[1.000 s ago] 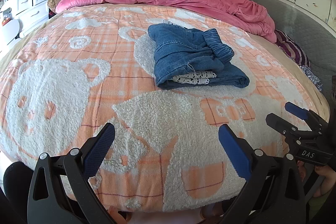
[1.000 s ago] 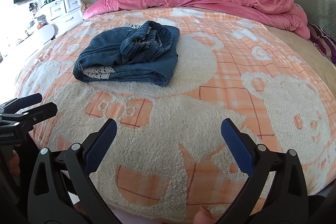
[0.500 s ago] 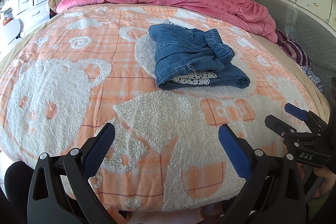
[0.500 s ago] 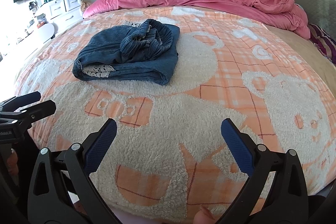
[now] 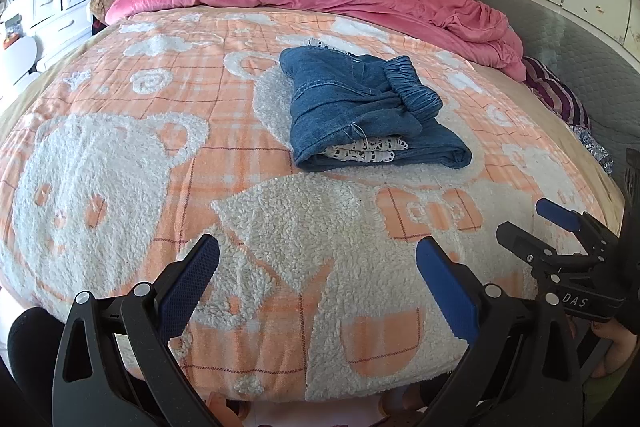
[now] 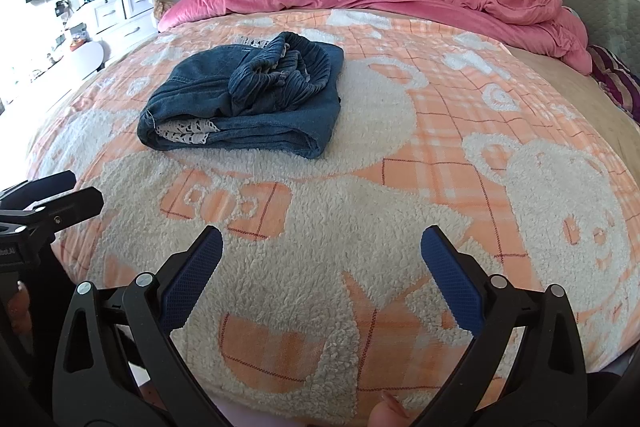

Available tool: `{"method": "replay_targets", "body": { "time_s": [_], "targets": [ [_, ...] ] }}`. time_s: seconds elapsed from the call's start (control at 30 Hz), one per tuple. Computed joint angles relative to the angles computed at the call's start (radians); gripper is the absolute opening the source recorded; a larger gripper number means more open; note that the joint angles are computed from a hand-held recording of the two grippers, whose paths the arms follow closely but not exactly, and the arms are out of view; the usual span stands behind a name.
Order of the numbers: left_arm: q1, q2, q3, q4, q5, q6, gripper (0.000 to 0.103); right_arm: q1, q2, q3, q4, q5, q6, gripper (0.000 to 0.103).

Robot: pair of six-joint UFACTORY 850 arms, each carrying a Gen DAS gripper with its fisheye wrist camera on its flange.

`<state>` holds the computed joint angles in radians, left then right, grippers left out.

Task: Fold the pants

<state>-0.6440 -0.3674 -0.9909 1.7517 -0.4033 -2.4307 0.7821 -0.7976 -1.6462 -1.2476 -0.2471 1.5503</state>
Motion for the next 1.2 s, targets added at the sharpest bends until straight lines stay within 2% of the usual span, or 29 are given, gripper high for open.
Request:
{"method": "replay_targets", "body": {
  "time_s": [0.33,0.5,0.6,0.67,0.73,0.77,0.83,0.9,1.0,1.03,1.1,1.13,1.2],
  "targets": [
    [0.008,0.022,0.023,0.123,0.025,-0.129,0.099,0.0,-0.003,-0.006,0.044,-0.007,-0.045,0.094],
    [-0.003,0.034,0.02,0.099,0.017,-0.088,0.099,-0.001,-0.004,-0.008,0.059,-0.009,-0.057,0.094],
    [-0.008,0.054,0.037,0.195,0.005,-0.169,0.099,-0.007,-0.004,-0.01,0.085,-0.006,-0.073,0.094],
    [-0.011,0.072,0.058,0.276,-0.03,-0.243,0.098,-0.017,-0.001,-0.01,0.095,0.001,-0.071,0.094],
    [0.006,0.091,0.081,0.386,-0.046,-0.363,0.098,-0.033,0.002,-0.015,0.119,-0.007,-0.095,0.094],
    [0.019,0.097,0.079,0.382,-0.034,-0.364,0.098,-0.044,0.006,-0.016,0.107,-0.014,-0.07,0.094],
    [0.071,0.089,0.054,0.247,0.005,-0.247,0.099,-0.081,0.012,-0.028,0.184,-0.018,-0.126,0.094],
    [0.155,0.062,0.014,0.054,0.07,-0.037,0.099,-0.138,0.011,-0.058,0.257,-0.07,-0.171,0.094],
    [0.26,0.003,-0.047,-0.255,0.054,0.277,0.099,-0.257,-0.016,-0.105,0.495,-0.102,-0.267,0.094],
    [0.293,-0.023,-0.075,-0.359,0.023,0.381,0.099,-0.289,-0.047,-0.147,0.531,-0.156,-0.303,0.094],
    [0.368,-0.084,-0.147,-0.559,-0.011,0.591,0.099,-0.323,-0.123,-0.267,0.476,-0.337,-0.298,0.094],
    [0.396,-0.116,-0.186,-0.638,-0.031,0.687,0.099,-0.346,-0.154,-0.307,0.46,-0.384,-0.28,0.094],
    [0.437,-0.164,-0.25,-0.671,-0.085,0.755,0.099,-0.392,-0.212,-0.386,0.531,-0.449,-0.309,0.094]
  ]
}}
